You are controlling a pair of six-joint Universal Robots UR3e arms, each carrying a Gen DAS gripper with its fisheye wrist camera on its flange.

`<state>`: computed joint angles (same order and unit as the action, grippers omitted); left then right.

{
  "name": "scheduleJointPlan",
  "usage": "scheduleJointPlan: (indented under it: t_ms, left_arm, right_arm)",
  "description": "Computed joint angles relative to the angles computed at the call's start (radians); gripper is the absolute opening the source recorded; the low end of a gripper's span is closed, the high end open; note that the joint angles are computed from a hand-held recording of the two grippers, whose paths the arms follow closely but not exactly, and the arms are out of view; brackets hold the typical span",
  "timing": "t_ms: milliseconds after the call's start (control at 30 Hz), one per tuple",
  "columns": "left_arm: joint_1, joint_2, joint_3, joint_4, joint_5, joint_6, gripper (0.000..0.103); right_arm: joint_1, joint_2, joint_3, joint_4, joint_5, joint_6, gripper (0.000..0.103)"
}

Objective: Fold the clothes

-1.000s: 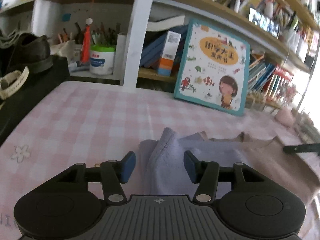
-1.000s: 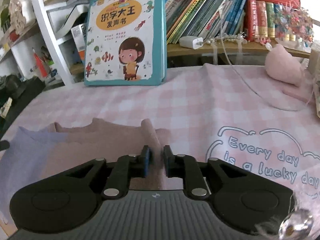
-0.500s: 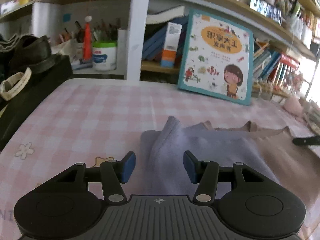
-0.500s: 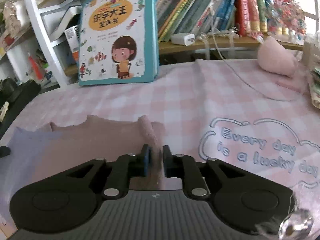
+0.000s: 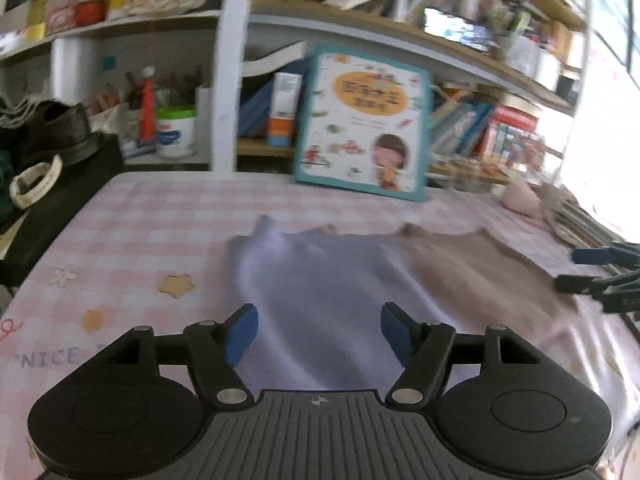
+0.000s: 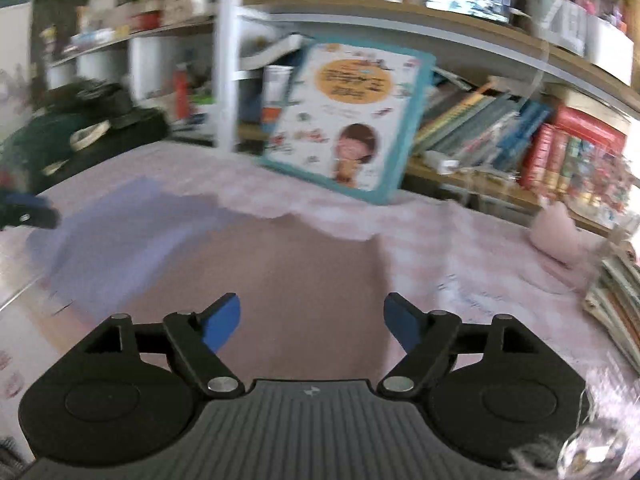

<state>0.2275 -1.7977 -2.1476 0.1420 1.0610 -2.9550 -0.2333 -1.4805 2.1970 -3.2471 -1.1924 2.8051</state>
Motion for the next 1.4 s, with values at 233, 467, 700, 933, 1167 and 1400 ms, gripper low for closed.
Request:
scheduleJointPlan:
  t_ms: [233, 467, 700, 933, 1167, 1400]
  left_arm:
    - [0.033, 0.142, -0.156, -0.085, -0.049, -0.017, 0.076]
    - [0.079, 0.221, -0.217, -0.201, -0.043, -0.036, 0.076]
    - [0.205, 0.133, -0.216, -0.250, -0.253, -0.202, 0.076]
    - [0.226, 0.014, -0.212, -0.086, -0.303, -0.375, 0.076]
    - [0.239, -0.114, -0.178, 0.101, -0.315, -0.583, 0.070]
    - [0.215, -0.189, -0.114, 0.158, -0.246, -0.660, 0.030]
  right_arm:
    - [-0.022, -0.074, 0.107, 0.025, 0.033, 0.097, 0.079]
    - [-0.038, -0.169, 0.209, 0.024, 0.037, 0.147, 0.079]
    - [-0.112, -0.211, 0.242, 0.033, 0.089, 0.188, 0.079]
    - [-0.216, -0.145, 0.177, 0.071, 0.203, 0.245, 0.072]
    - [-0.190, 0.016, 0.043, 0.121, 0.150, 0.286, 0.036]
    - [-0.169, 0.091, 0.007, 0.116, 0.158, 0.288, 0.028]
